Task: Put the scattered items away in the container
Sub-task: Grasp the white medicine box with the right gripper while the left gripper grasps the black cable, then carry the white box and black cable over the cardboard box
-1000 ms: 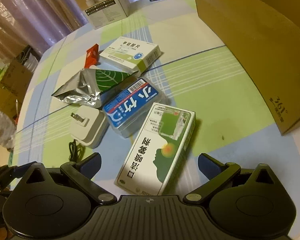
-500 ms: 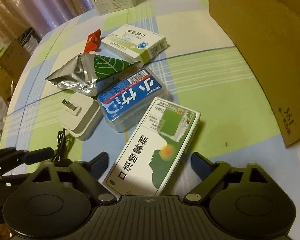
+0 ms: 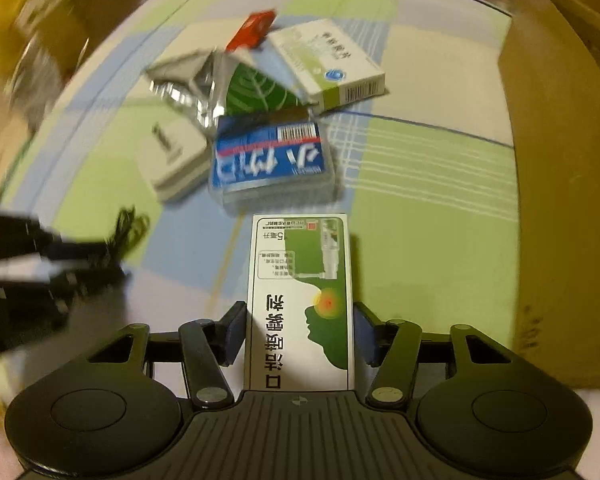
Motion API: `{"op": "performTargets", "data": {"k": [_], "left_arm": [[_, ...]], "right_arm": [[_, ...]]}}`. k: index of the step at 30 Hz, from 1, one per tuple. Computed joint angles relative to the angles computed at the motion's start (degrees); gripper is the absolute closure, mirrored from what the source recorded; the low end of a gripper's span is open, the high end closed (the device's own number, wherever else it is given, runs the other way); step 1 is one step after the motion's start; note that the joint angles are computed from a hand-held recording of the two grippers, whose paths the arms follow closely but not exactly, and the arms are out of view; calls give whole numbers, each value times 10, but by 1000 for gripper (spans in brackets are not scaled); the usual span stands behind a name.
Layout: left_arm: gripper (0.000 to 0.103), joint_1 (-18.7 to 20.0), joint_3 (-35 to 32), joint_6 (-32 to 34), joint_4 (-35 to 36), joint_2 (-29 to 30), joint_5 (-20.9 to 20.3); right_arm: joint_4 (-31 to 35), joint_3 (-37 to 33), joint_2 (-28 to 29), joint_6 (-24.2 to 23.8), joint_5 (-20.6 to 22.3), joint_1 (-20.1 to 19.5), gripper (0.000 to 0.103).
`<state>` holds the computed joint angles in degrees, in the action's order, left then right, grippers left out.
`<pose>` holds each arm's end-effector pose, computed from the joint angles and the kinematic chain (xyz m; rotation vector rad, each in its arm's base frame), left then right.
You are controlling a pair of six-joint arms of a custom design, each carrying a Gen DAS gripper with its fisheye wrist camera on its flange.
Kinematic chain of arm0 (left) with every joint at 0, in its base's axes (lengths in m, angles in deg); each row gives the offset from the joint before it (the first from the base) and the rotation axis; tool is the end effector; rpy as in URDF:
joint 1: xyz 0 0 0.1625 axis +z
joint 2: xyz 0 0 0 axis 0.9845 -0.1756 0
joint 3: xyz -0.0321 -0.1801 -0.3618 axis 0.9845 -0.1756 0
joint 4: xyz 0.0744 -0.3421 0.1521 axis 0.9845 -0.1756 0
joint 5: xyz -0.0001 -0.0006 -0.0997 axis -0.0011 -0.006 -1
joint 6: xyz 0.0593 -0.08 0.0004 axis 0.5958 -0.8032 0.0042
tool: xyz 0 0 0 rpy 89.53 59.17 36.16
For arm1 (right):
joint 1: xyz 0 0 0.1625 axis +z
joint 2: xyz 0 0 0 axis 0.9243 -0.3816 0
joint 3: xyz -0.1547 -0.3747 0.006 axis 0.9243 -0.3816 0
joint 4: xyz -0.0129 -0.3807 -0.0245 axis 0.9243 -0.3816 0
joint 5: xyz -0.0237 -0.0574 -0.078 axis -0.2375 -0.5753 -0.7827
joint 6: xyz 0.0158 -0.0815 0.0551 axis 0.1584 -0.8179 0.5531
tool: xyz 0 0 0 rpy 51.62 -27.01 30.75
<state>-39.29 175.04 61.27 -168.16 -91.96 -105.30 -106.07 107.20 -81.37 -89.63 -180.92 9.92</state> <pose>-0.3670 -0.5518 -0.0409 1.1836 2.3791 -0.1675 -0.0231 -0.5019 0.3577 0.3599 -2.4546 0.3185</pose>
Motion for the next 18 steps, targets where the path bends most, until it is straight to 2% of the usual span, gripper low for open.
{"op": "performTargets", "data": {"k": [4, 8, 18], "left_arm": [[85, -3, 9, -17, -8, -1, 1], [82, -4, 8, -39, -12, 1, 0], [82, -3, 0, -65, -15, 9, 16]], "right_arm": [[6, 5, -11, -37, -20, -4, 50], [12, 13, -25, -28, -8, -16, 48], [-19, 38, -40, -25, 20, -33, 47]]}}
